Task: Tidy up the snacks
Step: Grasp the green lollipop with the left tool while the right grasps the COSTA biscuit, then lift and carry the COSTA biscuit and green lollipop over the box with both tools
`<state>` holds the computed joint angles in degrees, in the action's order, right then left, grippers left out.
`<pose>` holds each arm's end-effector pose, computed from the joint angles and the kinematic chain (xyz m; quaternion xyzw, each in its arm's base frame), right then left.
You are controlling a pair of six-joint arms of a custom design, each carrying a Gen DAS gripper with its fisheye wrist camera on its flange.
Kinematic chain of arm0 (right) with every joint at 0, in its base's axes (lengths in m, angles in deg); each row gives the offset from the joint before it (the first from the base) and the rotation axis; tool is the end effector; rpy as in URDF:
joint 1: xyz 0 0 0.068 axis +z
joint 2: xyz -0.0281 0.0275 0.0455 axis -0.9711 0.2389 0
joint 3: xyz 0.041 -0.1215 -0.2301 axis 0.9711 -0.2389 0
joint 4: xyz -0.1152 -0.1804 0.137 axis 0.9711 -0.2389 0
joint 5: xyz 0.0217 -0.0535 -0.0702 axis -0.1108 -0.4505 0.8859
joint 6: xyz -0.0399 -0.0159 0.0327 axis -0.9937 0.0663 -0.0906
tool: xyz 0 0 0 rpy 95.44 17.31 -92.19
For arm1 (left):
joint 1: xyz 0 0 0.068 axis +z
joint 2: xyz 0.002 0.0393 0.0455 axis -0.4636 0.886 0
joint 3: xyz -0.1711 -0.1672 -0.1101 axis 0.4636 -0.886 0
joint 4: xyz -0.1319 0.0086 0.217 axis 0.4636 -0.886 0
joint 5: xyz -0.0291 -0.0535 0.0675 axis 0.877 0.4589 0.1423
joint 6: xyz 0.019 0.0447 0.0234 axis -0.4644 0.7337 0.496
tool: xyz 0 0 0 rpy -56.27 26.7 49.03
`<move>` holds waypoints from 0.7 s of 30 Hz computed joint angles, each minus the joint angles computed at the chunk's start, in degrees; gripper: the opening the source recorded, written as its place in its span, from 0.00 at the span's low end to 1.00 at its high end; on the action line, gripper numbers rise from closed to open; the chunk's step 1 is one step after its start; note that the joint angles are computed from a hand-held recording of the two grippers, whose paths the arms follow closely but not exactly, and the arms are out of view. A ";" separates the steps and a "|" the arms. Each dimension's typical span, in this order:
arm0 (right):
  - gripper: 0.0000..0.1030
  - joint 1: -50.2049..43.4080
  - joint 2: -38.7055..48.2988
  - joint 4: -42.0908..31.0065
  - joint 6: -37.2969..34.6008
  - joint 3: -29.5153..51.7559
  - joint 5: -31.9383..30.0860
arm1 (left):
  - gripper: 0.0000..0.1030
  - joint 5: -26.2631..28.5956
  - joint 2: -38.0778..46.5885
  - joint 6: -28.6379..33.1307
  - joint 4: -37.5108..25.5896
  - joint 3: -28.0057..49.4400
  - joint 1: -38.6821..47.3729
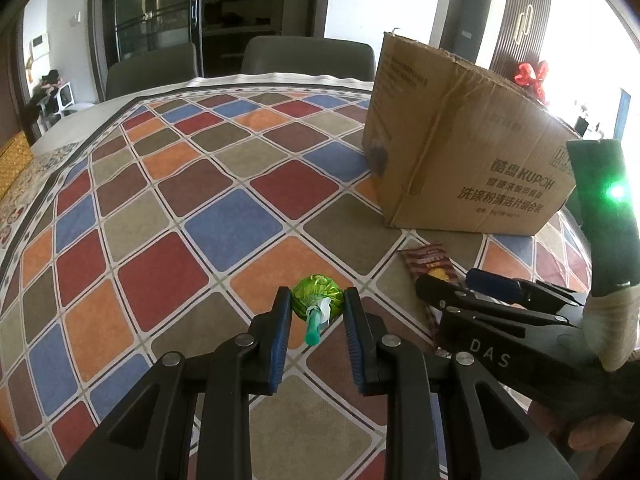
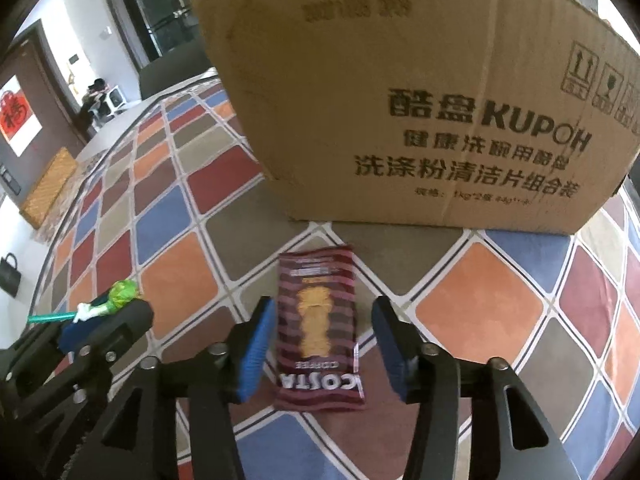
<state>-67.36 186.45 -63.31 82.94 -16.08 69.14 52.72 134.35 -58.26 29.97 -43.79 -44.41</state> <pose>0.3405 0.0588 0.0330 -0.0737 0.9558 0.1076 0.2635 0.2804 -0.0800 0.0573 -0.0287 0.9376 -0.0447 0.3436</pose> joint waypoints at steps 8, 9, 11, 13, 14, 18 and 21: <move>0.48 3.83 0.68 1.08 -3.72 0.18 5.75 | 0.26 0.01 1.76 -0.06 -0.86 1.37 0.07; 0.41 4.13 0.56 1.94 -4.04 -0.38 6.65 | 0.26 0.02 1.73 -0.13 -0.87 1.33 0.10; 0.40 3.96 0.39 2.04 -4.46 -0.61 6.68 | 0.26 0.03 1.51 -0.32 -1.17 1.38 0.03; 0.38 3.17 0.08 1.31 -4.49 -0.49 5.60 | 0.26 -0.18 1.07 -0.40 -1.36 1.29 -0.30; 0.37 2.53 -0.22 1.23 -4.76 -0.78 4.81 | 0.26 -0.41 0.69 -0.46 -1.51 1.21 -0.62; 0.37 0.91 -2.73 2.51 -5.47 -3.25 2.75 | 0.26 -1.35 -1.25 -0.89 -2.38 0.99 -2.19; 0.37 -0.57 -5.64 3.43 -6.20 -5.77 1.34 | 0.26 -2.13 -3.22 -1.43 -3.45 0.86 -3.31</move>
